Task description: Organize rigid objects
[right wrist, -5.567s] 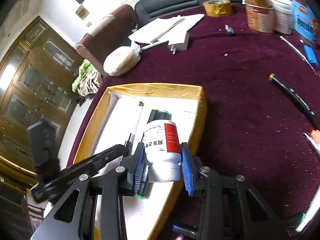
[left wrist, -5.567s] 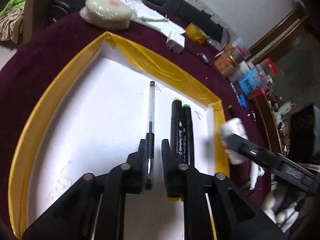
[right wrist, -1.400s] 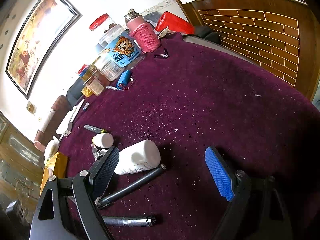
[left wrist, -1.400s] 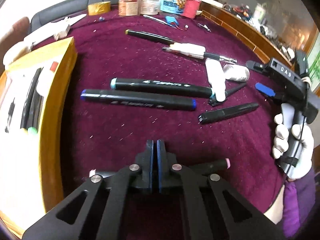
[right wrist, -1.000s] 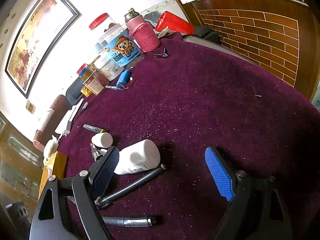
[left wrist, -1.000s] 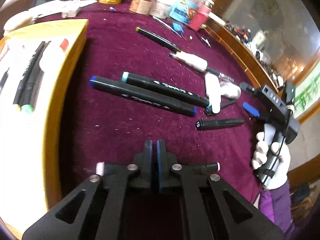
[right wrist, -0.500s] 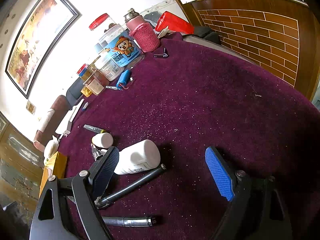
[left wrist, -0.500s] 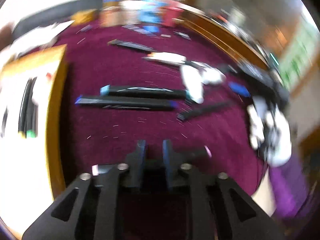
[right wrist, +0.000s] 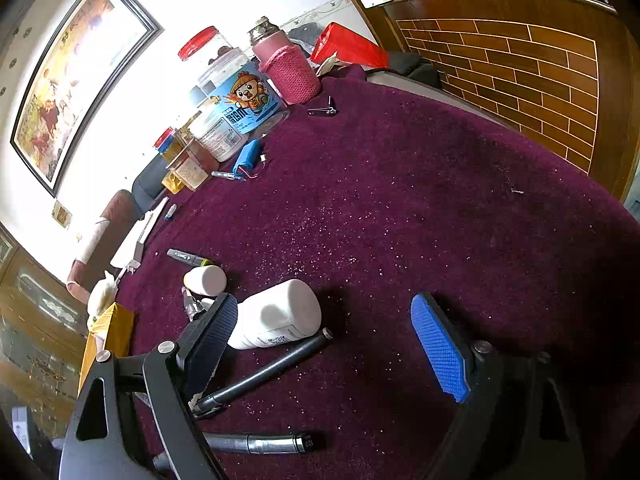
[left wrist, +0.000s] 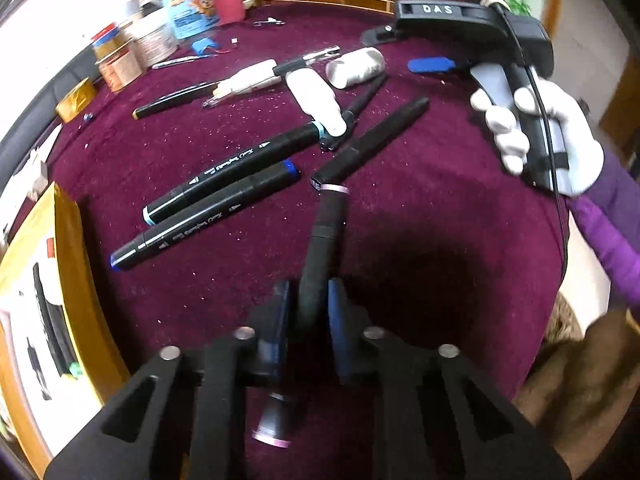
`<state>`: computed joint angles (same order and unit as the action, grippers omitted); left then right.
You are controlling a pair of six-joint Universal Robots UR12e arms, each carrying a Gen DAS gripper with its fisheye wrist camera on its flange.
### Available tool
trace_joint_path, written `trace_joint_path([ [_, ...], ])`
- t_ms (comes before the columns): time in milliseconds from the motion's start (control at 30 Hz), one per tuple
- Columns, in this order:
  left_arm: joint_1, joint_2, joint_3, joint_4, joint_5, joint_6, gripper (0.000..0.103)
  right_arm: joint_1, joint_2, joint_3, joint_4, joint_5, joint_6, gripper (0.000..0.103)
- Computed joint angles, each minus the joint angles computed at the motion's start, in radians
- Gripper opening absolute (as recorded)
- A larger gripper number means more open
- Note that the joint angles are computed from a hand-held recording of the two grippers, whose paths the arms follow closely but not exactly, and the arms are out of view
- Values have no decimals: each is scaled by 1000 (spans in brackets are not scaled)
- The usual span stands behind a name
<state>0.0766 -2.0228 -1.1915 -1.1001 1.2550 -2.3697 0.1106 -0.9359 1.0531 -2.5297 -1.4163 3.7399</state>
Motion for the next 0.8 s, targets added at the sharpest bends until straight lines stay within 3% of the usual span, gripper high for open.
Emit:
trace_joint_path([
  [133,-1,3,-10,13,-5,-131,13,0,2,-2,0,1,0,85],
  [233,-10,0,-34,107,2,-259,16,0,2,-3,0,1,1,85],
  [300,-23,6,-61,180,34,-265,17,0,3,-4,3,1,-1,86],
  [367,-22,8,-67,186,22,-267,15,-1,3,-12,24,9,-15,86],
  [433,-3,9,-65,156,-52,-294,12,-6,-6,-20,63,62,-76,85],
  [533,26,9,-67,138,-141,-365,12,2,-36,-3,68,51,-168,85],
  [633,55,10,-76,142,-250,-438,12,12,-48,-17,158,72,-279,85],
  [800,91,35,-119,205,-370,-514,12,28,-19,-64,217,152,-292,85],
])
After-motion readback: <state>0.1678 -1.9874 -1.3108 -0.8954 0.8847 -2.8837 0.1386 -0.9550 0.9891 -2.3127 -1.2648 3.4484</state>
